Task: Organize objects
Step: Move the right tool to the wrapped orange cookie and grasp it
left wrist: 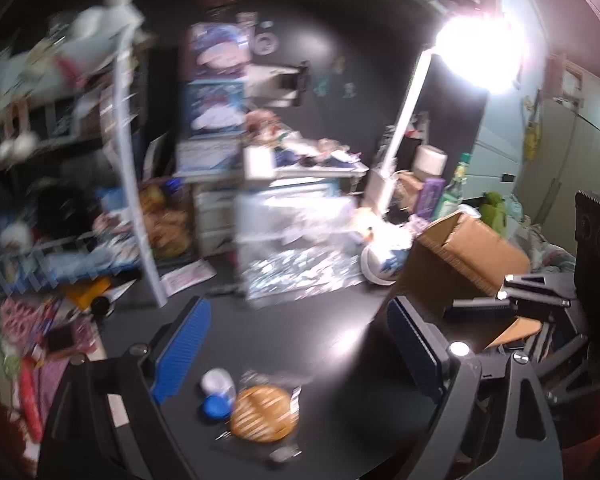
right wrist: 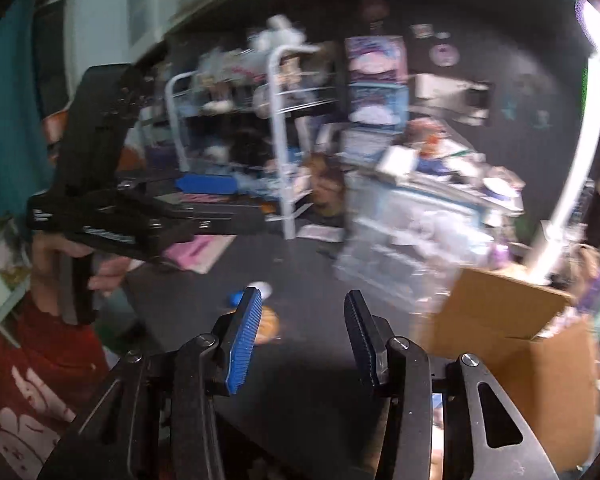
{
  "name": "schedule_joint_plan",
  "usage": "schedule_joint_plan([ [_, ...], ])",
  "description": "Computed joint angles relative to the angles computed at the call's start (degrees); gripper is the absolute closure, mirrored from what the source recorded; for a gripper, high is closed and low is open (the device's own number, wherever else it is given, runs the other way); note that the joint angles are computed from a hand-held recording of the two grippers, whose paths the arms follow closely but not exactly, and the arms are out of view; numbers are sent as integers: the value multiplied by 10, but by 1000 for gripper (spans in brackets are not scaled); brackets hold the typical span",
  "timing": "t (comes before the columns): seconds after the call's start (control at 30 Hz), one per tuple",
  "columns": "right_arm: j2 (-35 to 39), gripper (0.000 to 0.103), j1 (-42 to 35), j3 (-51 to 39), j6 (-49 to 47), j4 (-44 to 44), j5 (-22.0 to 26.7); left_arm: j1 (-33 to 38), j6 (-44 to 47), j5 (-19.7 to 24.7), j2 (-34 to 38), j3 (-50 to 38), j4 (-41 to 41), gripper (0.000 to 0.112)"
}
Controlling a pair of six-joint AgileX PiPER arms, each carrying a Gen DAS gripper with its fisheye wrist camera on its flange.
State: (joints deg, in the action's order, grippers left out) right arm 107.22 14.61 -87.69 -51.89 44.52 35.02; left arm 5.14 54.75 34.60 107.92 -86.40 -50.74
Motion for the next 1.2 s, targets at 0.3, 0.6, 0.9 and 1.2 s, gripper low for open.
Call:
schedule_joint_plan([
  [0.3, 164, 49, 90, -84, 182, -101, -41, 70, 93, -1, 15, 78, -63, 24],
  [0.6, 271, 45, 122, -163, 356, -231, -52, 101, 112, 15, 35, 76, -76, 24],
  [0.9, 263, 39, 127, -155, 508, -439, -65, 112, 123, 25, 47, 68, -92, 24],
  [1.2, 244, 17, 97, -161, 463, -348, -75, 115, 125, 33, 53, 62, -106, 24],
])
